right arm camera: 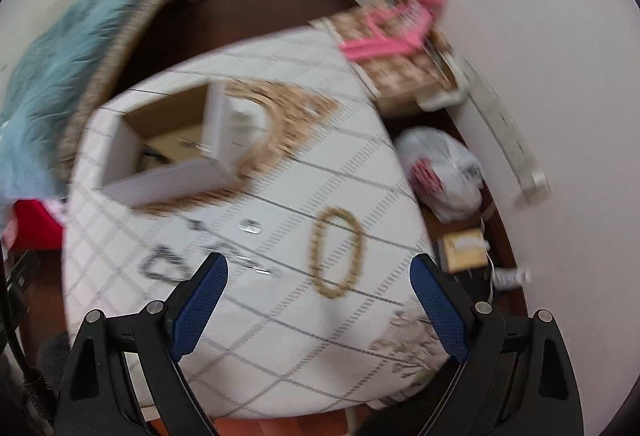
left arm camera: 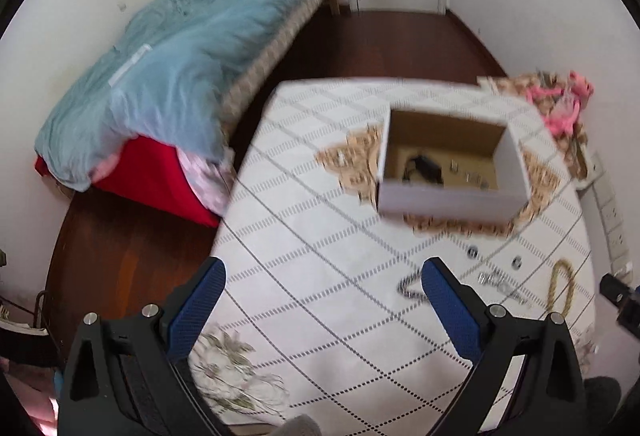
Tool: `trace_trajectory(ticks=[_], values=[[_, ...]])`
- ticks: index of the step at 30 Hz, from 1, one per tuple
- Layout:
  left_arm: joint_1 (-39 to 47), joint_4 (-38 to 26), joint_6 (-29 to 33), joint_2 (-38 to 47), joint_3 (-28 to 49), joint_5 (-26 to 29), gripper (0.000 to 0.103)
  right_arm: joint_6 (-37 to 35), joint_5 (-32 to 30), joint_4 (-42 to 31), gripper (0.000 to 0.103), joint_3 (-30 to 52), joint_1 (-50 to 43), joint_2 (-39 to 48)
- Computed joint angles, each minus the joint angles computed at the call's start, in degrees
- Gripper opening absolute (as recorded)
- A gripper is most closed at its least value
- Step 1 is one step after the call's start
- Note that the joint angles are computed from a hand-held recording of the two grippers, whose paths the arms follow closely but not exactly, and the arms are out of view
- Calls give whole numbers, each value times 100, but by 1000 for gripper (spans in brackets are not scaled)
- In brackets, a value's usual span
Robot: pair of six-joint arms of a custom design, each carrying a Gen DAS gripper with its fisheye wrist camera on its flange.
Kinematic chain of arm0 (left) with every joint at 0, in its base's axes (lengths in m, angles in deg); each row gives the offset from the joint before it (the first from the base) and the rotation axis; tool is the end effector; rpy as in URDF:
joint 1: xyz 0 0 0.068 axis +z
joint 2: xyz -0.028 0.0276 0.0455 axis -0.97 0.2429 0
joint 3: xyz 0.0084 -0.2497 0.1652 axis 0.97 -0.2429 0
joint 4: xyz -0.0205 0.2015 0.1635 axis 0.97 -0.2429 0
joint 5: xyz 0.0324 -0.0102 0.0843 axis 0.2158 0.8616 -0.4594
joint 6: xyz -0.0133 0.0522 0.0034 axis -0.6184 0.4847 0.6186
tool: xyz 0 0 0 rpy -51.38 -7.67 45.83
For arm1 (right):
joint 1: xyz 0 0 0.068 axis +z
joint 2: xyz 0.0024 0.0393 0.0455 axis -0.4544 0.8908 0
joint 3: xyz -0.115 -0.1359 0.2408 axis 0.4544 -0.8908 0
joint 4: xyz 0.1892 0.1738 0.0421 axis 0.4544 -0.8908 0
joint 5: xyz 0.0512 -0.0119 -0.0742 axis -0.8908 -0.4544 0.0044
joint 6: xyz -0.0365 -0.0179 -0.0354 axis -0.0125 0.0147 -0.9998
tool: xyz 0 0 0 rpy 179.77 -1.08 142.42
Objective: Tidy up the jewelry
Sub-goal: 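Grasp the thick silver chain with the left tool while the right tool grasps the wooden beaded bracelet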
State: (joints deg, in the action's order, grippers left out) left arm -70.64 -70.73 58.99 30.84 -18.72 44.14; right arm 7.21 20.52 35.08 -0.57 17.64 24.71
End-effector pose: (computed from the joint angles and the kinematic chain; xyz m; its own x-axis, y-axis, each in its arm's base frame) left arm 0.2041 0.0200 0.2470 -0.8432 0.1549 -0.5148 0.0900 0.9847 0.1490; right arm 0.1727 0.1541 0.2272 -0.8113 0.4577 -0.3637 0.4717 0.8800 0.0551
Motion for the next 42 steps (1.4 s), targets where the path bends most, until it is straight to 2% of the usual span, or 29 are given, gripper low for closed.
trace_trajectory(ticks=[3, 5, 8, 10, 12, 13, 14, 15, 16, 20, 24, 28, 33, 35, 36, 38, 39, 40, 42], values=[[-206, 386, -35, 246, -374, -259, 100, -67, -458, 839, 91, -938, -492, -40], [-251, 641, -35, 387, -576, -365, 100, -111, -654, 1344, 77, -1323, -687, 145], [-257, 933, -22, 673, -760, -486, 100, -228, -941, 2151, 66, -1720, -945, 574], [-207, 1103, 26, 838, -847, -540, 100, -271, -981, 2582, 60, -1883, -1003, 799], [-144, 1204, 80, 998, -878, -549, 100, -186, -637, 2631, 53, -1831, -806, 1034], [-98, 1229, 114, 1093, -873, -506, 100, -176, -561, 2583, 47, -1760, -755, 1114], [-85, 1254, 122, 1151, -889, -469, 100, -113, -416, 2556, 34, -1711, -647, 1196], [-54, 1272, 155, 1221, -906, -418, 100, -65, -282, 2577, 25, -1693, -548, 1247], [-40, 1255, 164, 1295, -901, -363, 100, -83, -245, 2593, 9, -1670, -536, 1260], [74, 1100, 106, 1684, -790, 116, 96, -184, -327, 2920, 9, -1744, -496, 1213], [239, 781, -18, 2265, -475, 800, 78, -256, -751, 3336, 9, -1867, -361, 1067], [103, 886, -198, 2644, -362, 944, 76, -79, -730, 3321, 9, -1790, -31, 1048], [-353, 1148, -437, 2738, -377, 800, 76, 49, -643, 3244, 9, -1733, 73, 1121], [-561, 1284, -498, 2723, -411, 674, 68, 77, -666, 3313, 9, -1782, 40, 1134], [-688, 1367, -510, 2706, -442, 541, 60, 59, -660, 3278, 9, -1775, 22, 1147], [-875, 1546, -452, 2638, -509, 458, 37, 23, -684, 3268, 9, -1782, -22, 1125], [-951, 1563, -420, 2594, -526, 460, 14, 12, -686, 3259, 9, -1764, -27, 1142], [-996, 1518, -415, 2603, -503, 488, 6, -3, -693, 3262, 9, -1763, -45, 1148], [-1002, 1507, -404, 2588, -515, 559, 5, 8, -704, 3273, 9, -1778, -57, 1126]])
